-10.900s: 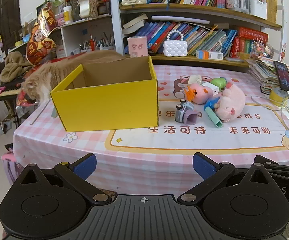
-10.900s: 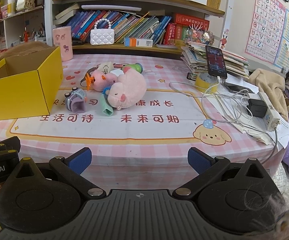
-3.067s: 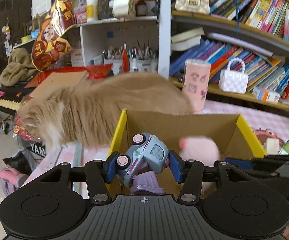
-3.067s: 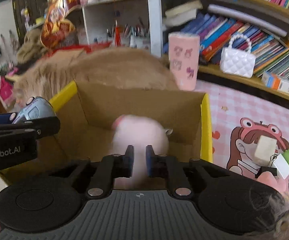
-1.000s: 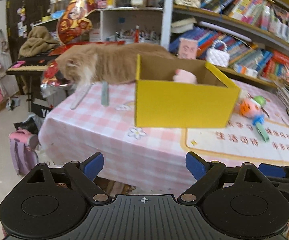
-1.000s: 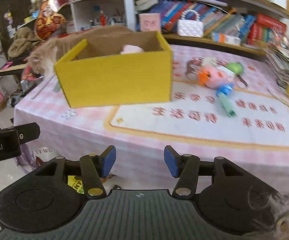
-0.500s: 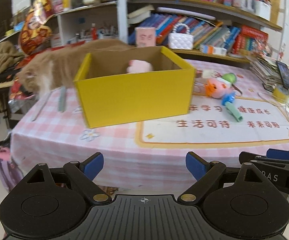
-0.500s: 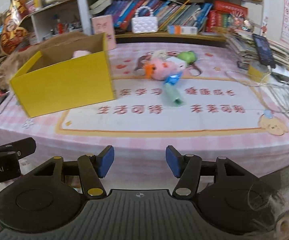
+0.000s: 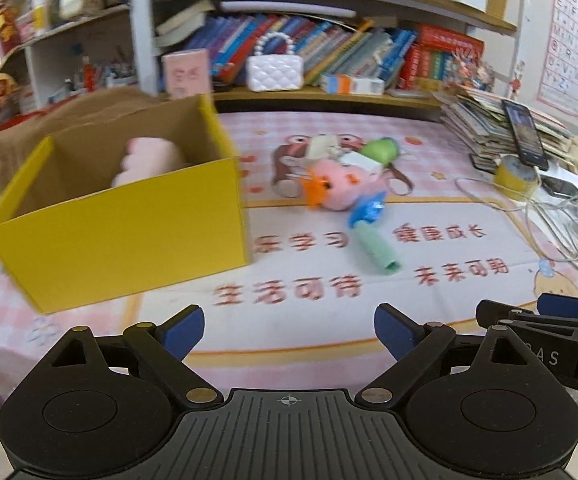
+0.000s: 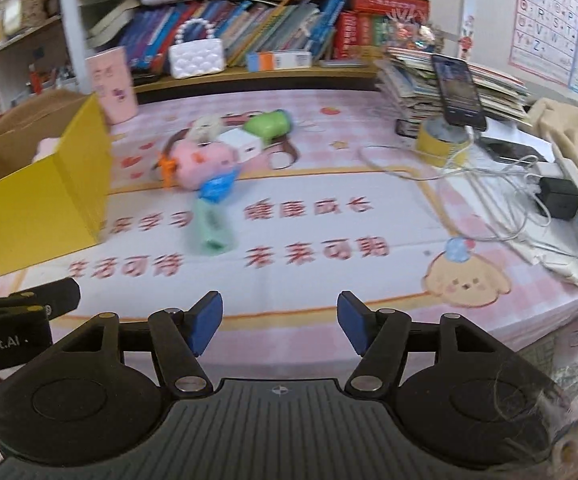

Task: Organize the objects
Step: 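Withdraw both open tools from the box back toward the remaining toys, then grasp the mint-green cylinder with the left tool while the right tool grasps the blue packet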

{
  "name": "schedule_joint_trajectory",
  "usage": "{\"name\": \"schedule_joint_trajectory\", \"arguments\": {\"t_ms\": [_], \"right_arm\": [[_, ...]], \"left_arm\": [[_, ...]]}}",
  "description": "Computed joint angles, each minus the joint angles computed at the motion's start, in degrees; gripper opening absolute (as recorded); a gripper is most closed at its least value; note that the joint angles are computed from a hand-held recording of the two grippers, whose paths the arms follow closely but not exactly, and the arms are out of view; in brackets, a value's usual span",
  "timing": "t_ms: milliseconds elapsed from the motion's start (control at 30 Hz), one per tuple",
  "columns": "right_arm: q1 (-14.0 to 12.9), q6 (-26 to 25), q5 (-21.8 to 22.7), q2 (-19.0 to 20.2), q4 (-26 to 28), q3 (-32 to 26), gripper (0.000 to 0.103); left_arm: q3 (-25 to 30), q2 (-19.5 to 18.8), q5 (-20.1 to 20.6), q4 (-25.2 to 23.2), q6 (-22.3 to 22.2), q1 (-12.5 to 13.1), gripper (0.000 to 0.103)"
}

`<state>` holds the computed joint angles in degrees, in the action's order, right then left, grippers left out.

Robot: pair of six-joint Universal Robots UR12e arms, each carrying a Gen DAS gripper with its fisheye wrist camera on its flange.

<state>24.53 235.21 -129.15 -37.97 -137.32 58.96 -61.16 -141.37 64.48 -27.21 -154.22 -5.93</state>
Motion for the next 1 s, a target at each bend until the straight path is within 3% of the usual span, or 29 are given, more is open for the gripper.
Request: {"name": "schedule_joint_trajectory", "arguments": {"t_ms": [267, 667, 800, 1000], "right_arm": [[-3.0, -0.8, 2.4, -2.4, -2.4, 5.1, 0.062], [-6.8, -6.4, 5.9, -2.7, -11.8, 7.2, 0.062], [-7.8, -9.0, 7.3, -2.1, -13.7, 6.4, 0.062], [-9.0, -12.2, 9.5, -0.8, -15.0, 4.6, 0.062]], "left_arm": [[4.3, -2.5, 2.2, -2.7, -1.8, -2.8, 0.094], [12.5, -6.9, 5.7, -4.4, -9.3, -5.3, 0.093], [15.9, -8.9, 7.0, -5.7, -10.7, -5.9, 0.088], [22.0, -12.4, 9.6, -12.3, -10.0, -7.1, 0.064]]}}
